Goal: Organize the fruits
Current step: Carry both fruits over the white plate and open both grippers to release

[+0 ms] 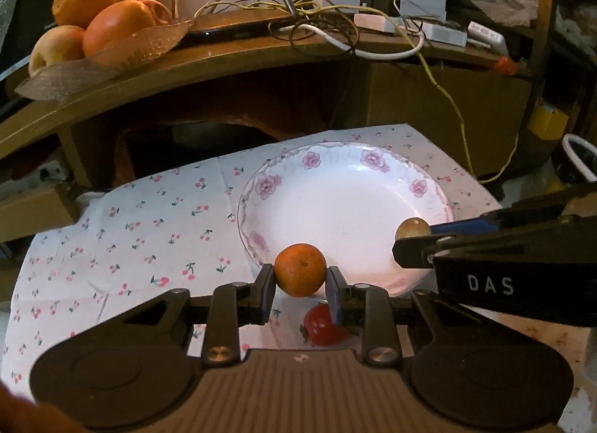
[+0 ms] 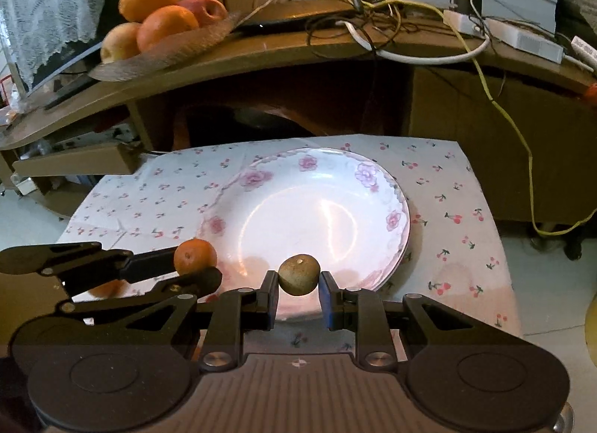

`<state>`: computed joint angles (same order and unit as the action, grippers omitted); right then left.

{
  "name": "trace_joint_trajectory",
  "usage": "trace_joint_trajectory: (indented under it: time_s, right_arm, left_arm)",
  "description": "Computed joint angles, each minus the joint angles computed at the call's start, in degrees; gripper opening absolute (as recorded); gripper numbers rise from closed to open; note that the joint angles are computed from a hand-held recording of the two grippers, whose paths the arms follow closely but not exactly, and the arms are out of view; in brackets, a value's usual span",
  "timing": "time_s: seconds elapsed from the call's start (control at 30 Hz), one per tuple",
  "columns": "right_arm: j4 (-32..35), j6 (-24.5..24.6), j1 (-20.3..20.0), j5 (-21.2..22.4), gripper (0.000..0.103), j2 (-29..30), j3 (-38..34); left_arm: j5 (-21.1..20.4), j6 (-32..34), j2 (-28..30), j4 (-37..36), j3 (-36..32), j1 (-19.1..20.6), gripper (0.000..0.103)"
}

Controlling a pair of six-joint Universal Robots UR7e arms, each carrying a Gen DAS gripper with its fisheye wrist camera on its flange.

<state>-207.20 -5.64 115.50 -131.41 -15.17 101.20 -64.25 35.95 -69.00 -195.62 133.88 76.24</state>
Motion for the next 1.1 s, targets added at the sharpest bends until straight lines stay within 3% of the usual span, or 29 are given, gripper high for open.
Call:
trace_joint_trajectory:
  time_s: [0.5, 0.87, 1.1]
  right_arm:
    - [0.5, -2.6, -2.0, -1.3, 0.027, 1.5, -2.7]
    - [-2.4, -4.2, -1.6, -2.4, 0.040, 2.2, -3.3]
    - [-4.4, -5.0, -1.0, -3.1, 0.044, 2.4, -3.3]
  left_arm:
    - [-0.3, 0.5, 2.2, 0.0, -2.0, 0.0, 0.034]
    - [1.4, 0.2, 1.5, -0.8, -1.5, -0.9, 0.035]
    - [2.0, 1.2, 0.6, -1.9, -0.7, -1.6, 0.037]
